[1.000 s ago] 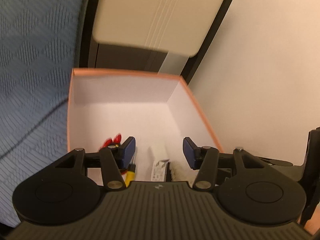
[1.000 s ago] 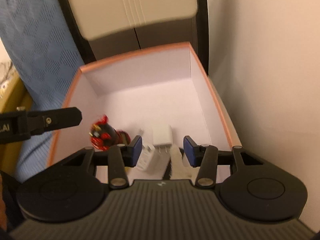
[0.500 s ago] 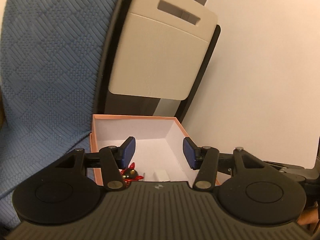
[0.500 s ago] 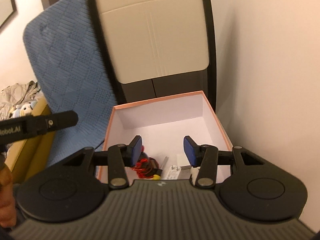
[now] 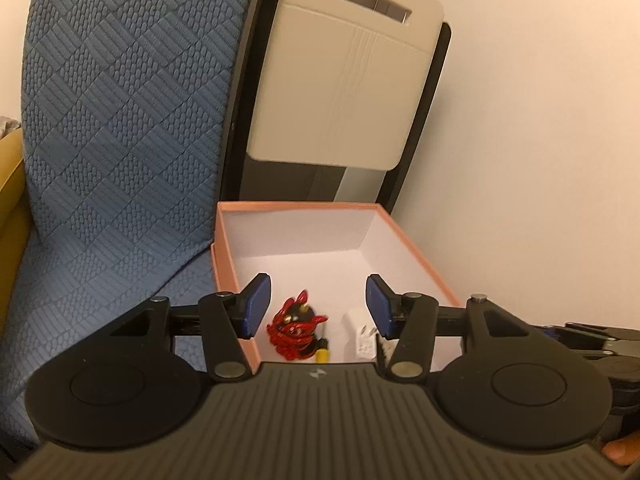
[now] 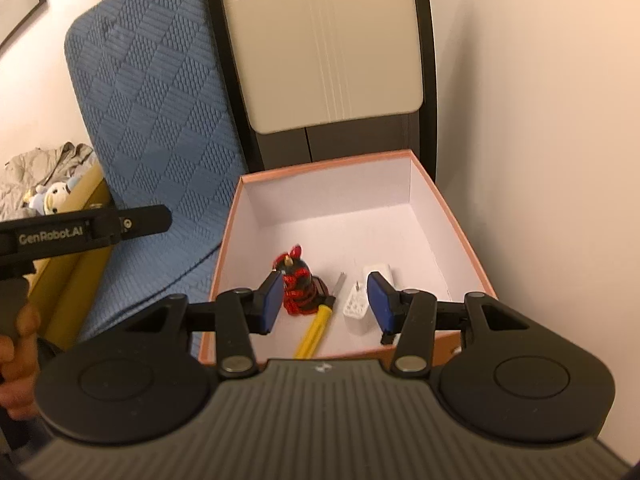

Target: Organize rigid objects

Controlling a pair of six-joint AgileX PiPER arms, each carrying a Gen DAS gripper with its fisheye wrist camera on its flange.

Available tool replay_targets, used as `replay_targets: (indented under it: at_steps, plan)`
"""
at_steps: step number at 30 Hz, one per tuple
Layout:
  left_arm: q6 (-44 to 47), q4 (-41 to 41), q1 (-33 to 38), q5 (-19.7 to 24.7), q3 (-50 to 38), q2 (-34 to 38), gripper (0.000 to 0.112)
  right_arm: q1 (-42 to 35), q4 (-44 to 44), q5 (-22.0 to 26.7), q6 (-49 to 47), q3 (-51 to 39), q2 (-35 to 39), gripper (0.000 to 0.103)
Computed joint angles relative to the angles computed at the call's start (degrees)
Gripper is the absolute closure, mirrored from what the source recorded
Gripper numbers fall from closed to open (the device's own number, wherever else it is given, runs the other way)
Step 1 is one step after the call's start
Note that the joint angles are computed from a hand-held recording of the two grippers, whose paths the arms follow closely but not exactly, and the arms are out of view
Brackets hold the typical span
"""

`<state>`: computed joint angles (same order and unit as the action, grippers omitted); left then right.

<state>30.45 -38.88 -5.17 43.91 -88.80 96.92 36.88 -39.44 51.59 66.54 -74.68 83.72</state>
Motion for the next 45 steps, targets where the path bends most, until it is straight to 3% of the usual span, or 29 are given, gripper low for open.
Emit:
replay_targets:
  at_steps: [9, 14, 16, 18, 20, 22, 25, 28, 45]
  plan:
    - [4.9, -2.3, 1.1, -1.5, 5.5, -1.3, 0.054, 2.4, -4.1, -0.7, 8.7, 4.4, 0.2, 0.054]
    - [4.6, -2.2, 1.2, -1.1, 5.3, -1.0, 0.053, 2.4, -3.8, -0.8, 8.3, 3.9, 1.0, 0.054]
    - [4.6, -2.3, 1.3, -1.2, 5.3, -0.9, 0.050, 2.3, -3.8, -0.8, 7.9, 3.5, 1.3, 0.054]
    - [4.3, -2.4, 1.5, -1.1, 5.2, -1.0, 0.040, 2.5, -3.8, -0.3, 7.4, 3.1, 1.4, 0.054]
    - [3.6, -2.3, 1.7, -1.2, 5.0, -1.0, 0.029, 2.5, -3.9, -0.3, 6.8, 2.8, 1.4, 0.045]
    - [3.5, -2.2, 1.9, -1.1, 4.6, -0.9, 0.020, 2.8, -5.1, 0.2, 7.9, 2.7, 1.5, 0.020]
    - [2.6, -1.2, 2.0, -1.5, 4.3, -1.0, 0.012, 2.6, -5.0, 0.1, 8.1, 2.2, 1.8, 0.007]
    - [2.6, -1.1, 2.2, -1.0, 3.8, -0.7, 0.010, 2.5, -5.0, 0.8, 9.0, 1.7, 2.3, 0.000]
    - [3.7, -0.4, 2.6, 1.2, 2.6, 0.0, 0.009, 2.5, -4.1, 0.9, 9.0, 1.0, 3.4, 0.000]
